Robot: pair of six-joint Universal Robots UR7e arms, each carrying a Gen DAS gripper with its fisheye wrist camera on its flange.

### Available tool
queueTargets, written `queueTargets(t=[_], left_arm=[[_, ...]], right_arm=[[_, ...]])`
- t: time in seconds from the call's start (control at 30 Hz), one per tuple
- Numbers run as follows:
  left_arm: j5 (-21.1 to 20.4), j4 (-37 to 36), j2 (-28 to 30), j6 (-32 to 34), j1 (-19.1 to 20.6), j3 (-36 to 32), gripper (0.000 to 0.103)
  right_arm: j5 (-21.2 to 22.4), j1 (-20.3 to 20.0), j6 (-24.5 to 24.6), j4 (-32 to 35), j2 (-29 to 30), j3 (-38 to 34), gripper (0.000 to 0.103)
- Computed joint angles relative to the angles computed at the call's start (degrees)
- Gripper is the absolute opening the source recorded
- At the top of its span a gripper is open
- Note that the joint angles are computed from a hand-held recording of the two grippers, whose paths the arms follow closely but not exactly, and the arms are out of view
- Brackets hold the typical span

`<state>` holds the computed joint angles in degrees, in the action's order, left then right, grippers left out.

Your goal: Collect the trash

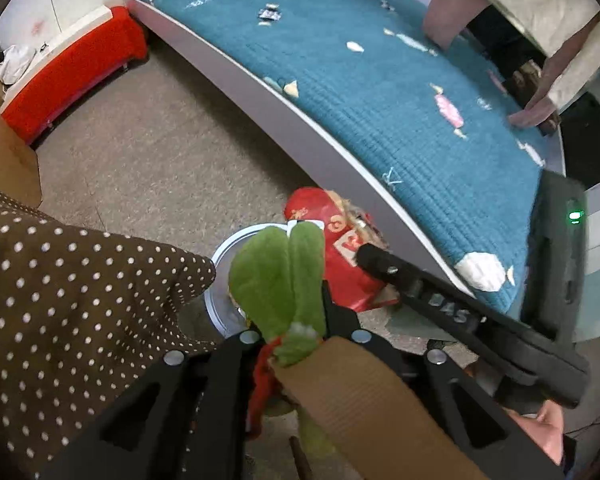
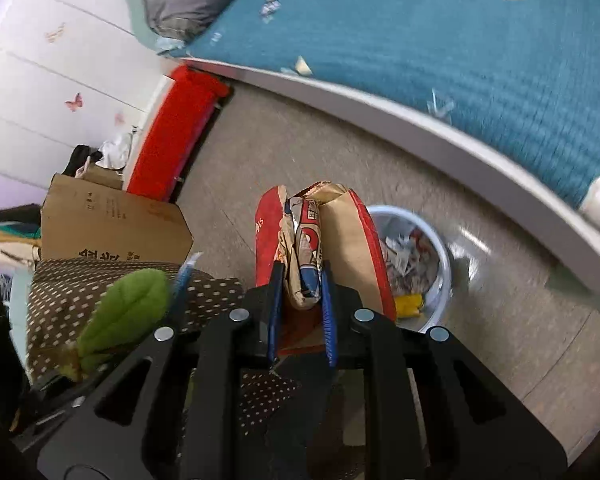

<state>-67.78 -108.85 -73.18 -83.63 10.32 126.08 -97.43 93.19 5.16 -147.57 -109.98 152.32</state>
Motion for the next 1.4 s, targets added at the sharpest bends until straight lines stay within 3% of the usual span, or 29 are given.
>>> queueTargets(t=[0.07,0.13,0.17,0.2,0.23,0.43,0.7,0.83,0.97,1.23,1.33,1.4], left_arm=[[0.18,0.87,1.07,0.19,0.97,-0.47,0.017],[-0.43,1.32,1.7,0.22,2.06,-0.53,0.043],[-0.89,2.27,2.24,-0.22,2.67,-0.84,0.075],[-0.54,4.11,2.91,-1.34,2.75,-1.34,0.086],[-0.23,4.92,3.14,-1.81,2.78,-1.51,0.086],[-1.39,6.68,2.75,-3.09,3.76,-1.44,0.088],[-0.3,7.26,1.34,-4.31,-0.55,-2.58,0.09],[1.85,9.94,-0.94,-6.72,-4.98,-4.71,0.09],[4.84,18.3,-4.2,-11.02,-10.86,-8.35,0.092],[8.95,48.27,-5.66,-25.24,-23.48,-21.26,0.097],[6.13,62.85,-3.51,-31.81,-26.7,-27.72,0.097],[5.21,68.23,-3.15,-34.97,-28.53,-30.39,0.097]], right_arm=[[0.63,-1.96,-0.53,-1.73,2.52,0.38,0.02],[2.51,-4.26,-0.83,-2.58,3.73,0.91,0.023],[3.66,-6.04,-0.47,-3.14,4.36,1.35,0.029],[3.67,-6.7,-0.09,-3.69,4.59,1.58,0.052],[4.29,-7.63,-0.13,-4.35,4.57,1.99,0.071],[6.49,-11.42,1.66,-4.55,2.75,3.56,0.097],[0.48,-4.13,5.63,3.36,-7.42,1.72,0.097],[-3.3,4.02,10.09,8.55,-12.18,-1.45,0.097],[-9.48,17.56,16.26,13.16,-13.57,-6.62,0.097],[-21.35,46.2,30.31,18.33,-4.66,-18.19,0.097],[-24.2,52.95,34.05,19.5,-0.98,-21.38,0.097],[-25.95,57.32,36.1,20.82,1.64,-24.04,0.097]])
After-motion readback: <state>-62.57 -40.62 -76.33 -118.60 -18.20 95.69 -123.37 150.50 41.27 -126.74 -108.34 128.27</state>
